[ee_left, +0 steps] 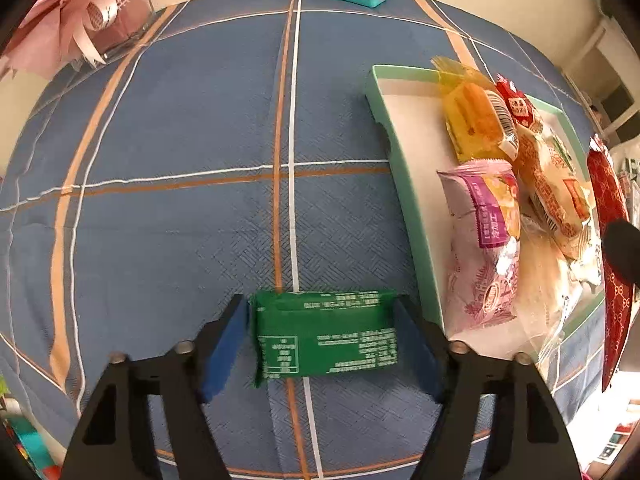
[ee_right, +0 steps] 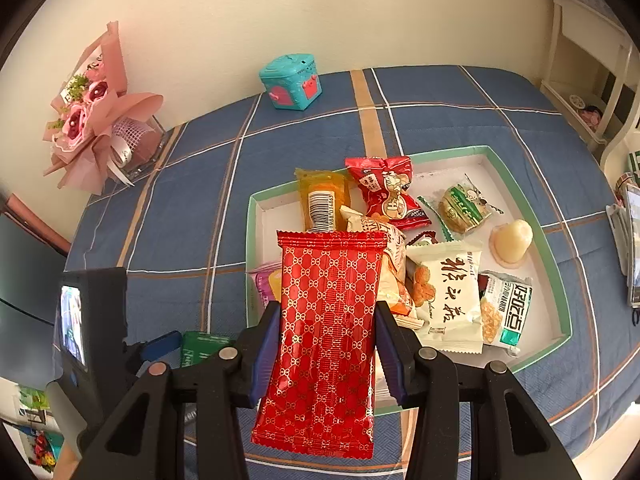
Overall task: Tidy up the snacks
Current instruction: 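Carry green packet into tray with left tool while right tool places red wafer bar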
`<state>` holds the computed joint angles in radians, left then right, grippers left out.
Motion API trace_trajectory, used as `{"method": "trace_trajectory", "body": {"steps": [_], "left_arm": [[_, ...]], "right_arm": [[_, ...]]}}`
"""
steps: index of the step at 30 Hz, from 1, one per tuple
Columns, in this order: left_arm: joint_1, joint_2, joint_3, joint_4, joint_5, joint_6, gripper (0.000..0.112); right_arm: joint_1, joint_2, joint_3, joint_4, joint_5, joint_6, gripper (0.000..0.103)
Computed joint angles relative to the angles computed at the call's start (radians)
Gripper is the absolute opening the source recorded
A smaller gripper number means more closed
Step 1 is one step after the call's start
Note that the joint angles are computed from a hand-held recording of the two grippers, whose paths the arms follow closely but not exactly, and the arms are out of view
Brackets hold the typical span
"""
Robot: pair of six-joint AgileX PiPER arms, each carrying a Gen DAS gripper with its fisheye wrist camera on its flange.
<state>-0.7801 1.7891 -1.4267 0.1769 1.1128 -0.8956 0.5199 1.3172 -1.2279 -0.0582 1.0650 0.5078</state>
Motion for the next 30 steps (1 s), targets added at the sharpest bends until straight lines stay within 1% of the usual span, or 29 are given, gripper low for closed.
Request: {"method": "trace_trajectory", "body": {"steps": [3,7,9,12,14,16,19,22,26,30], "left_arm": [[0.03,-0.026,0.041,-0.035,-0.043,0.004,0.069],[0.039,-0.054,0.073,-0.036,-0.05,-0.004,0.062],[0.041,-0.079,0.094,-0.039,-0.052,-0.003,0.061],[0.04,-0.119,0.133,-0.055,-0.07,-0.048,0.061],[0.035,-0.161,0.158,-0.035,-0.069,-0.084,0.061],[0.03,-0.204,0.165,-0.008,-0.073,-0.12,0.061],[-0.001,-0.246,0.151,0.013,-0.106,-0.144,0.061],[-0.057,-0.228,0.091,0.022,-0.107,-0.123,0.061],[-0.106,-0.163,0.022,-0.003,-0.115,-0.082,0.061],[-0.128,-0.085,-0.051,-0.032,-0.103,-0.045,0.061]], "right_arm": [[-0.017,-0.002,0.002,0.011,-0.002,-0.008,0.048],[-0.042,-0.006,0.009,0.024,-0.003,-0.015,0.048],[-0.048,-0.008,0.012,0.028,-0.005,-0.018,0.048],[-0.062,-0.013,0.015,0.041,-0.008,-0.029,0.048],[-0.082,-0.02,0.021,0.058,-0.013,-0.04,0.048],[-0.108,-0.025,0.025,0.072,-0.015,-0.049,0.048],[-0.14,-0.025,0.028,0.044,-0.003,-0.038,0.048],[-0.182,-0.018,0.039,0.008,0.014,-0.026,0.048],[-0.258,-0.006,0.062,0.011,0.016,-0.051,0.048],[-0.31,0.017,0.082,0.028,-0.017,-0.099,0.048]]}}
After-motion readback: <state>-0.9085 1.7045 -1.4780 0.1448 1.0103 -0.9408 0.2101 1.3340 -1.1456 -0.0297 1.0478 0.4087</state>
